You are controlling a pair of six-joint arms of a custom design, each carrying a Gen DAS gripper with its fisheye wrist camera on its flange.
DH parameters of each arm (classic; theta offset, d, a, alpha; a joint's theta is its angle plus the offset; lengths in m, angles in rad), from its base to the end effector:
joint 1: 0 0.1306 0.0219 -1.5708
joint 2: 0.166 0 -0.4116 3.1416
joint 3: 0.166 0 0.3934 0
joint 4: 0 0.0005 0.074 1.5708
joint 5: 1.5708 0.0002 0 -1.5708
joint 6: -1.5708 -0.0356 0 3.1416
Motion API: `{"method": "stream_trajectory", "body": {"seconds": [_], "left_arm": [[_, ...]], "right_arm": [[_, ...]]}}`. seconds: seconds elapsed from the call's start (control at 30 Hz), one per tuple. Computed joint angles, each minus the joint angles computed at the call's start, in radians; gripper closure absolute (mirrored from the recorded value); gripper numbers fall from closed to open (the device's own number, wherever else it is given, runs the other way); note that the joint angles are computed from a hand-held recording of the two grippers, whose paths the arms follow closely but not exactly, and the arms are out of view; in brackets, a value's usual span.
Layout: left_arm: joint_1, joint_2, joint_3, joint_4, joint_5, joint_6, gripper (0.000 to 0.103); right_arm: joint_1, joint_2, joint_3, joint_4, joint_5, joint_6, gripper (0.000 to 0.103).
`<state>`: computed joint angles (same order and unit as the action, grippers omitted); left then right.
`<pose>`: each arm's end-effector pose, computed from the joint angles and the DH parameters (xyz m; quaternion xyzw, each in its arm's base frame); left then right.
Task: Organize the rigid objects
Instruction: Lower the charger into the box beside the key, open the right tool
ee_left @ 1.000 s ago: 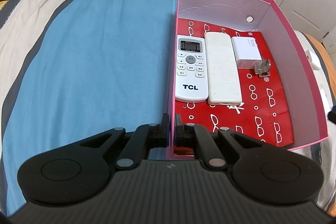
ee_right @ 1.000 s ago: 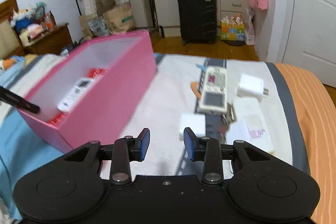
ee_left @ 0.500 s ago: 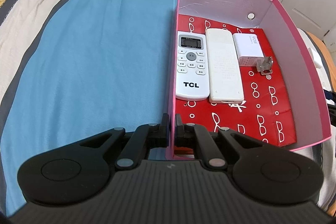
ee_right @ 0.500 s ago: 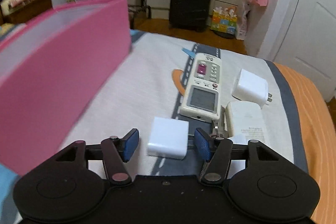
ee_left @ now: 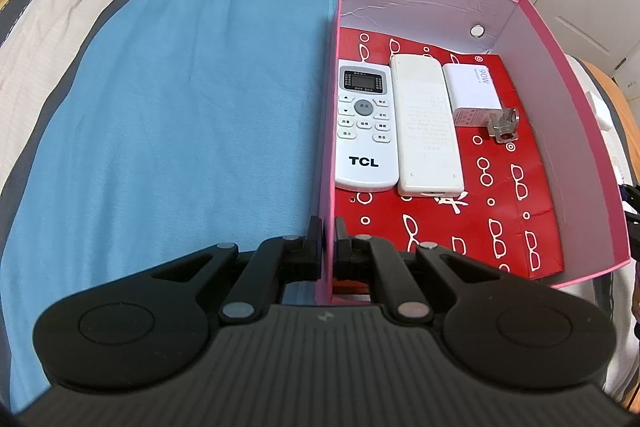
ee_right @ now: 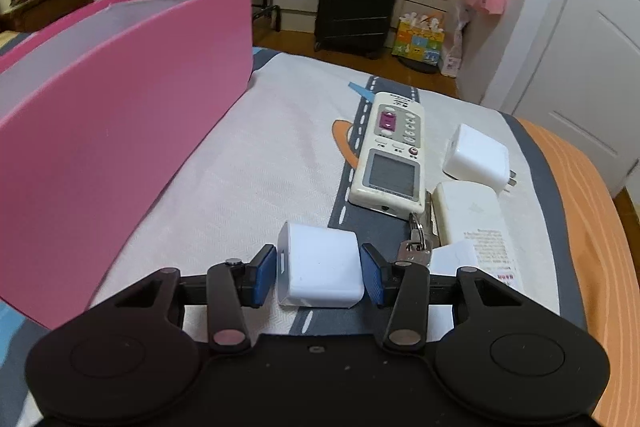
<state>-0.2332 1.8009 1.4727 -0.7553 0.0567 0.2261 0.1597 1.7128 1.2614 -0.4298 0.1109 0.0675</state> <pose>0.5873 -0.1421 0.2866 0.0103 0.9700 -0.0817 0.2286 0.5636 0.0863 0.2667 -0.0879 0.9358 -0.0366 0.3395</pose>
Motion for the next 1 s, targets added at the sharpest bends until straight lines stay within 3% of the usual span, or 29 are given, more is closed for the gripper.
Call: {"method": "stream_trajectory", "body": {"seconds": [0.23, 0.37, 0.43, 0.57, 0.63, 0.77, 0.87, 1.0], "left_arm": [[0.006, -0.001, -0.001, 0.001, 0.017, 0.001, 0.099], [0.006, -0.002, -0.002, 0.001, 0.016, 0.000, 0.099], [0.005, -0.005, -0.003, 0.001, 0.012, -0.003, 0.099], [0.010, -0.008, -0.007, 0.004, 0.028, -0.003, 0.098], [0.011, -0.009, -0.008, 0.006, 0.032, -0.003, 0.098], [0.011, -0.010, -0.008, 0.004, 0.036, 0.011, 0.098], [0.009, -0.015, -0.012, 0.008, 0.033, 0.010, 0.098], [0.012, -0.015, -0.013, 0.010, 0.042, 0.011, 0.098]], "right_arm": [[0.030, -0.121, -0.064, 0.100, -0.057, -0.013, 0.052], [0.072, -0.178, -0.018, 0.077, -0.104, -0.064, 0.052], [0.089, -0.182, 0.023, 0.063, -0.187, -0.078, 0.052], [0.125, -0.112, 0.160, -0.073, -0.288, -0.115, 0.052], [0.146, -0.048, 0.251, -0.181, -0.283, -0.120, 0.052], [0.164, 0.133, 0.498, -0.483, -0.214, -0.187, 0.052], [0.168, 0.216, 0.595, -0.568, -0.172, -0.170, 0.052], [0.182, 0.255, 0.625, -0.577, -0.089, -0.118, 0.052]]}}
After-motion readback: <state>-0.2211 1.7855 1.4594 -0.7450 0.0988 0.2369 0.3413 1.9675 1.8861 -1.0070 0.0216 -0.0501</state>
